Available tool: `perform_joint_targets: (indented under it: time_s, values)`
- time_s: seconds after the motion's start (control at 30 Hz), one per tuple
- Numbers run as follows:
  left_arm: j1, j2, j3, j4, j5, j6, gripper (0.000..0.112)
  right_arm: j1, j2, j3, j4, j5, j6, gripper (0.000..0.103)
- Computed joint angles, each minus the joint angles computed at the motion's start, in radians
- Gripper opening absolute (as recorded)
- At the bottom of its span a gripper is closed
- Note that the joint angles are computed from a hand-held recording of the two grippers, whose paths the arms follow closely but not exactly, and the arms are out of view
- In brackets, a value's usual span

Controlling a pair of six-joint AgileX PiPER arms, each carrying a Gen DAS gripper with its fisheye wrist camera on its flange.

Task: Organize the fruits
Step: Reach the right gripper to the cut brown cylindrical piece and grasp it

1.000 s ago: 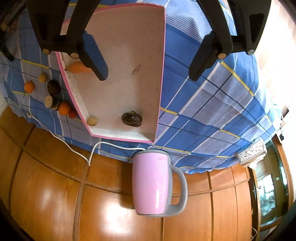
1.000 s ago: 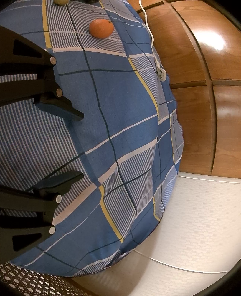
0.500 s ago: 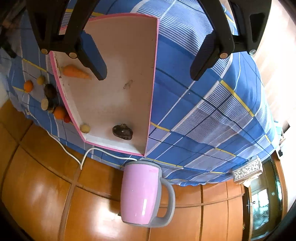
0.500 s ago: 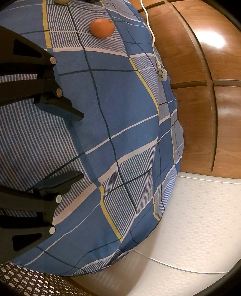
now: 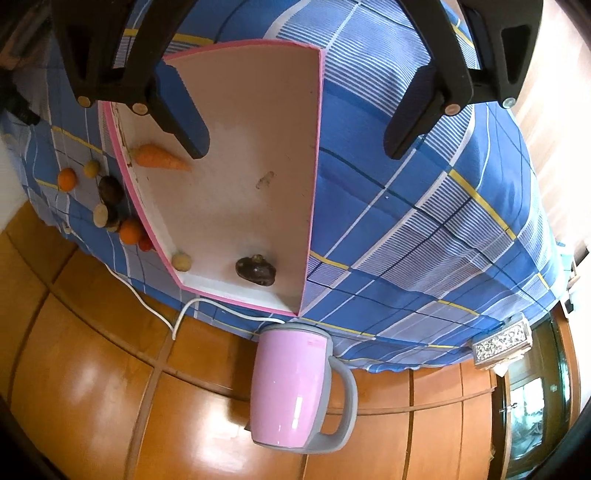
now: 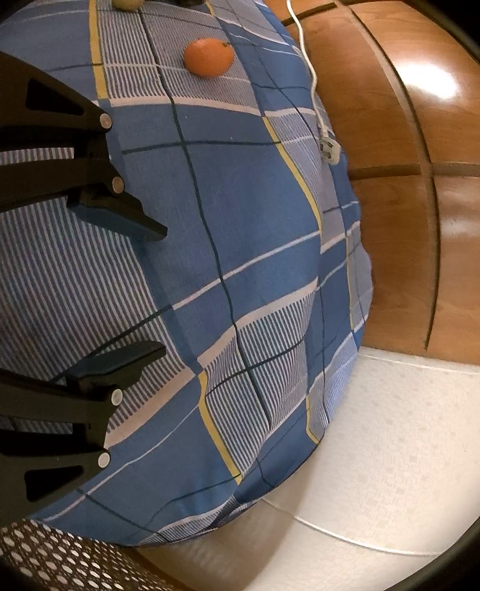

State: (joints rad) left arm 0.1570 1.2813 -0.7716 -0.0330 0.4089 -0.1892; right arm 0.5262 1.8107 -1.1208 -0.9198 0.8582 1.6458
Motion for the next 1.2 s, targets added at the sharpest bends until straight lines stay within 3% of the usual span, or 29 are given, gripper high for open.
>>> perform_joint_targets:
  time_s: [0.27,0.4,0.6,0.83,1.1,1.2]
  values:
    - [0.002,0.005,0.0,-0.109,0.01,0.1,0.098,0.048,-0.057,-0.027,0.07,-0.161,-0.195,0.054]
    - [0.007,0.006,0.001,-0.136,0.01,0.126,0.098,0.083,-0.024,-0.12,0.177,-0.236,-0.388,0.049]
    - [0.008,0.007,0.007,-0.168,0.007,0.168,0.098,0.117,0.075,-0.328,0.385,-0.272,-0.707,0.043]
    - [0.031,0.012,0.008,-0.228,0.01,0.227,0.098,0.113,0.269,-0.675,0.615,-0.18,-0.996,0.044]
    - [0.066,0.036,0.006,-0.259,0.016,0.254,0.098,0.121,0.561,-1.181,0.716,0.094,-1.177,0.044]
    - [0.071,0.041,0.007,-0.269,0.014,0.265,0.098,0.123,0.622,-1.274,0.706,0.151,-1.186,0.037]
